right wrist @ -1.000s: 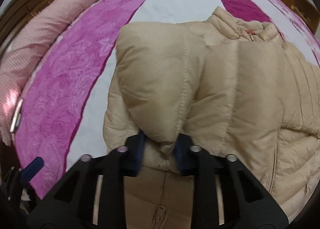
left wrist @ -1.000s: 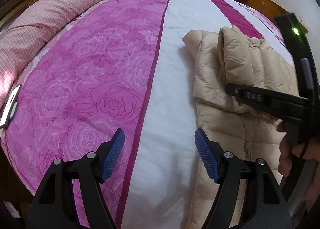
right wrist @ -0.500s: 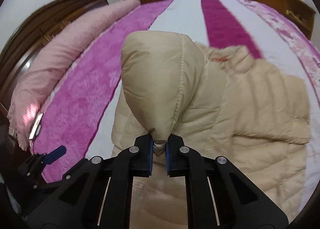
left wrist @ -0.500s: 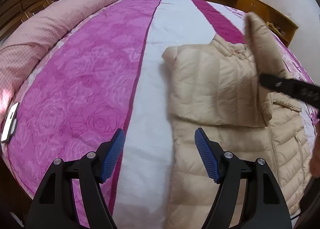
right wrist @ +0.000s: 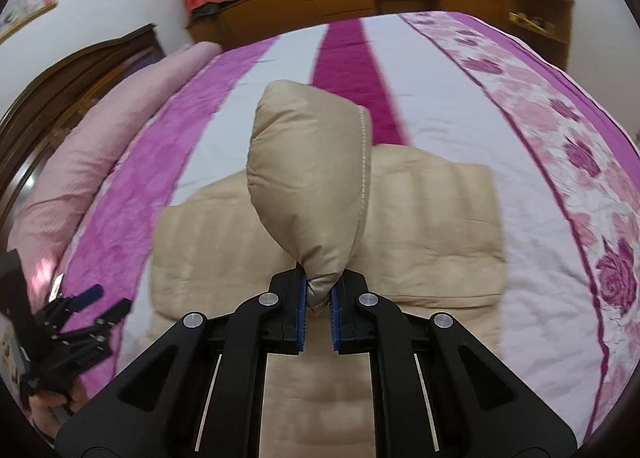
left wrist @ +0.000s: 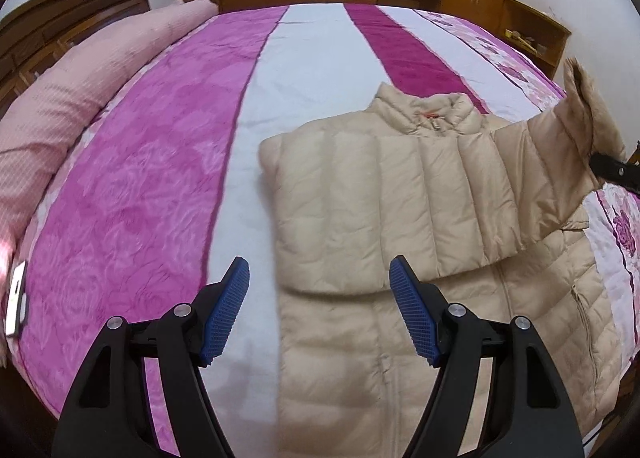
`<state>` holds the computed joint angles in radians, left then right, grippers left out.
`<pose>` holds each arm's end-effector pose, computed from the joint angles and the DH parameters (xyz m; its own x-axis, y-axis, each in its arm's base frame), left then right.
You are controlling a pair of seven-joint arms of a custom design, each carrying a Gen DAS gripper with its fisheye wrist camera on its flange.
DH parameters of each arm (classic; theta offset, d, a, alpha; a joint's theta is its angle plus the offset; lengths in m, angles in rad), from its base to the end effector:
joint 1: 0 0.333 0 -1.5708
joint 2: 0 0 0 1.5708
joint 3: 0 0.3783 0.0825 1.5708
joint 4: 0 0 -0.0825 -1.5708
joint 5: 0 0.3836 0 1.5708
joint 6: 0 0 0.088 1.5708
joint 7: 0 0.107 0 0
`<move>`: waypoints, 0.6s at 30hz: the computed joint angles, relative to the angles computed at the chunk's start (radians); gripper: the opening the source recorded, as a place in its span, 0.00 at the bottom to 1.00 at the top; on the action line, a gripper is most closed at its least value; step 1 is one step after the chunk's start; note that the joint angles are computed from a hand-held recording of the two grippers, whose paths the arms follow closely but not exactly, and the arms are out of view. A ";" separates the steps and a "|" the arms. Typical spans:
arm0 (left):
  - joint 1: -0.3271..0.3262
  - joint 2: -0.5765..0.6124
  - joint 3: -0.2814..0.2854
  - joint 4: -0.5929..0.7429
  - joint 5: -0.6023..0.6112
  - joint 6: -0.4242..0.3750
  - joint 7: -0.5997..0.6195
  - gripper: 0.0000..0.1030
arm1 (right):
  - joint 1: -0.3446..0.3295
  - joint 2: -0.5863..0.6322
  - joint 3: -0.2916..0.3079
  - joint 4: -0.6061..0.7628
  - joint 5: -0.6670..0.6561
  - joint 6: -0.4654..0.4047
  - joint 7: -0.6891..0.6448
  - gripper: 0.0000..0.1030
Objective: Fold large clothes
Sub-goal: 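Fold the grasped side edge inward over the body with the right gripper, release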
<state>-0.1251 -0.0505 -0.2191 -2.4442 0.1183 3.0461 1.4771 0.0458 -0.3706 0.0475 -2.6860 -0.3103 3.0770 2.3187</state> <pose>0.4854 -0.1850 0.4572 -0.3485 -0.9367 -0.0345 -0.7380 0.2969 -0.6060 0.4087 0.0645 0.4960 -0.2355 -0.9350 -0.2652 -0.6824 0.3533 -0.6399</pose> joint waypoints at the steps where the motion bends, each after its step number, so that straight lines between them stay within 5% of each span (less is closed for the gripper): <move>1: 0.006 0.008 -0.009 0.007 0.035 0.004 -0.029 0.69 | -0.012 -0.003 -0.010 -0.013 -0.003 0.008 -0.004 0.09; 6: -0.012 0.062 -0.004 0.052 0.219 0.029 -0.193 0.69 | -0.007 0.008 -0.099 -0.066 0.026 0.063 -0.069 0.09; 12: -0.130 0.151 0.121 0.142 0.611 -0.003 -0.517 0.69 | 0.091 0.070 -0.228 -0.103 0.106 0.127 -0.174 0.13; 18: -0.192 0.217 0.179 0.200 0.741 -0.036 -0.627 0.69 | -0.171 0.115 -0.002 -0.132 0.107 0.191 -0.127 0.40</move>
<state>-0.3175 0.1670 -0.0401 -2.2445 0.8595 3.0099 0.8498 -0.1248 -0.2551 0.0458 -2.8184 -0.2033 3.2677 2.1915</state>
